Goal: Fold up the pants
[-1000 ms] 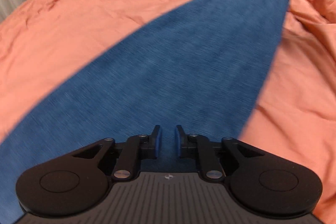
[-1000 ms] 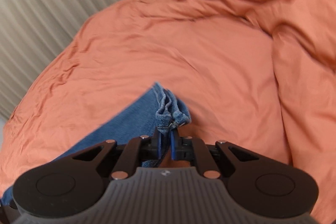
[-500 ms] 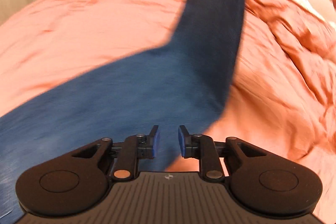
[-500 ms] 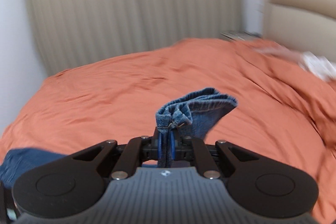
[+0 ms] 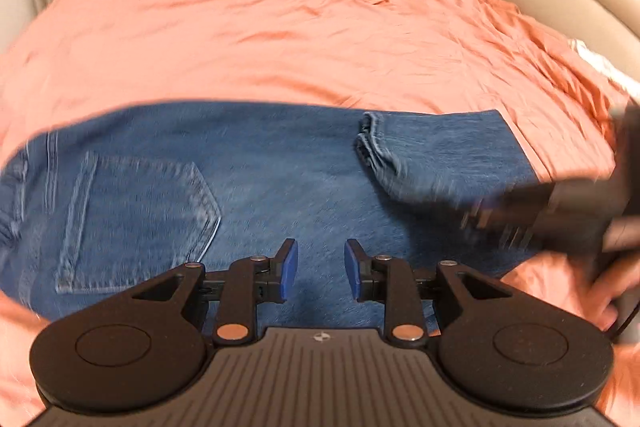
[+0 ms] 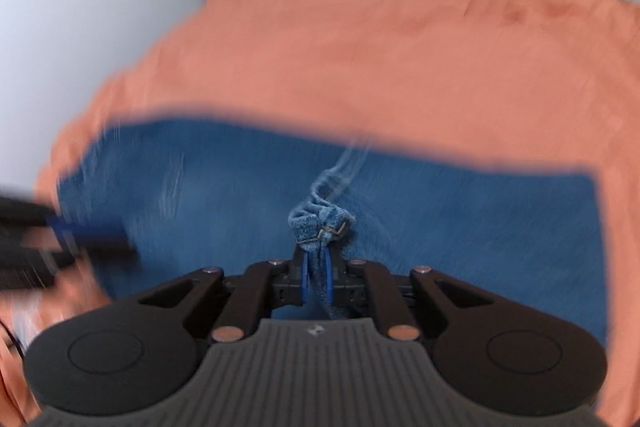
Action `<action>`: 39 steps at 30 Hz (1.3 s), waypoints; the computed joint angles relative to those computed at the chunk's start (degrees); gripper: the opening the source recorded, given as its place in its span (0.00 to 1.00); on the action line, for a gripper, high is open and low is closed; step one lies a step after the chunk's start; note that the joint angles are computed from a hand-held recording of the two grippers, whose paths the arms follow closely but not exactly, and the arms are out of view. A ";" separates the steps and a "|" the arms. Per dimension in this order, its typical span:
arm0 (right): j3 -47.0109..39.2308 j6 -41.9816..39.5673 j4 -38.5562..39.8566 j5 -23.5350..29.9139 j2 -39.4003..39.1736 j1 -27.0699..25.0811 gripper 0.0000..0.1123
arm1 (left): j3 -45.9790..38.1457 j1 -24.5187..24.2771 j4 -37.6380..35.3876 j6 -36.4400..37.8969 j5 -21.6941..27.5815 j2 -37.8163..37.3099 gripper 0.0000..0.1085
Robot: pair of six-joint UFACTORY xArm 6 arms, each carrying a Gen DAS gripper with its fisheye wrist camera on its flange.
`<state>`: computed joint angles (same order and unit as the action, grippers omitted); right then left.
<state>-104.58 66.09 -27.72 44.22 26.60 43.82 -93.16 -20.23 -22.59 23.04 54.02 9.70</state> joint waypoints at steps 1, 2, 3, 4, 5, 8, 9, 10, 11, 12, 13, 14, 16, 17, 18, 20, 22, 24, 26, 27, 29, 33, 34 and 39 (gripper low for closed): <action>-0.07 -1.48 1.51 -0.25 1.17 0.26 0.03 | -0.10 0.50 -1.20 0.12 0.32 0.31 0.29; 0.18 -2.33 2.54 -0.42 1.88 0.49 0.03 | -0.76 0.95 -2.37 0.21 0.83 0.97 0.29; 1.40 -2.48 3.22 -0.99 1.82 0.46 0.04 | -1.64 1.26 -3.64 0.32 1.33 1.78 0.30; 1.85 -2.94 4.32 -1.78 2.06 -0.03 0.07 | -2.40 1.88 -5.20 0.92 1.82 2.64 0.36; 2.62 -3.29 5.39 -2.89 1.76 -0.37 0.08 | -3.57 1.99 -6.65 0.88 2.29 3.75 0.41; 3.96 -7.11 11.15 -5.07 0.33 -1.86 0.20 | -7.05 1.61 -11.32 0.24 3.62 7.07 0.49; 3.84 -8.70 13.08 -5.31 -0.06 -2.26 0.23 | -8.91 1.48 -12.70 -0.43 4.20 8.73 0.51; 3.99 -9.21 13.38 -4.88 -0.71 -2.16 0.27 | -10.56 1.29 -13.97 -1.05 4.49 10.41 0.55; 3.99 -10.07 13.47 -3.88 -1.40 -2.20 0.30 | -12.35 1.00 -15.03 -1.75 4.57 12.22 0.57; 4.43 -10.59 13.10 -3.33 -2.26 -2.30 0.32 | -13.85 0.52 -15.63 -2.77 4.51 13.72 0.58; 4.83 -10.67 12.03 -2.59 -3.09 -2.48 0.32 | -15.91 0.18 -16.12 -3.75 4.88 15.59 0.58; 4.24 -10.81 10.61 -0.47 -3.48 -2.63 0.32 | -18.17 -0.20 -16.65 -4.53 5.11 17.66 0.58; 3.44 -10.56 7.05 4.88 -4.16 -2.76 0.32 | -21.70 -1.13 -16.60 -6.19 4.68 21.09 0.58; 3.70 -10.20 5.32 6.80 -4.73 -2.92 0.32 | -24.04 -1.57 -16.20 -7.69 4.77 23.14 0.58; 4.52 -9.85 4.39 7.81 -5.46 -3.21 0.32 | -26.44 -1.89 -16.26 -8.62 5.19 25.20 0.58; 7.88 -8.81 4.15 8.21 -7.88 -4.26 0.32 | -31.02 -2.64 -15.00 -10.79 5.17 29.28 0.58; 12.20 -7.26 3.60 7.69 -10.96 -5.04 0.32 | -34.73 -3.11 -13.64 -12.75 5.42 32.66 0.57; 14.71 -6.60 2.86 7.93 -12.80 -5.54 0.32 | -36.48 -3.07 -14.39 -13.65 5.61 34.73 0.51; 17.85 -5.32 1.07 8.60 -15.26 -5.61 0.32 | -34.72 -3.07 -16.82 -12.25 4.35 34.14 0.13; 19.25 -4.52 0.14 9.12 -16.34 -5.72 0.33 | -31.66 -3.42 -17.55 -10.73 2.11 32.24 0.12; 22.63 -3.24 -0.62 9.69 -18.66 -6.56 0.33 | -22.39 -5.21 -17.96 -3.42 -5.64 25.65 0.06; 30.03 0.84 -0.94 8.21 -24.22 -8.83 0.32 | -11.55 -7.69 -23.29 14.54 -13.81 15.42 0.06; 31.40 1.81 -1.26 7.64 -25.36 -9.39 0.29 | -10.71 -7.96 -22.38 15.37 -14.80 14.57 0.06; 33.06 4.50 -4.64 5.38 -26.13 -11.63 0.10 | -11.38 -9.12 -5.65 11.48 -18.34 18.57 0.06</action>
<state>-71.51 70.59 -32.36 49.60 0.47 32.20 -104.54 -29.35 -28.24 34.52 35.68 28.27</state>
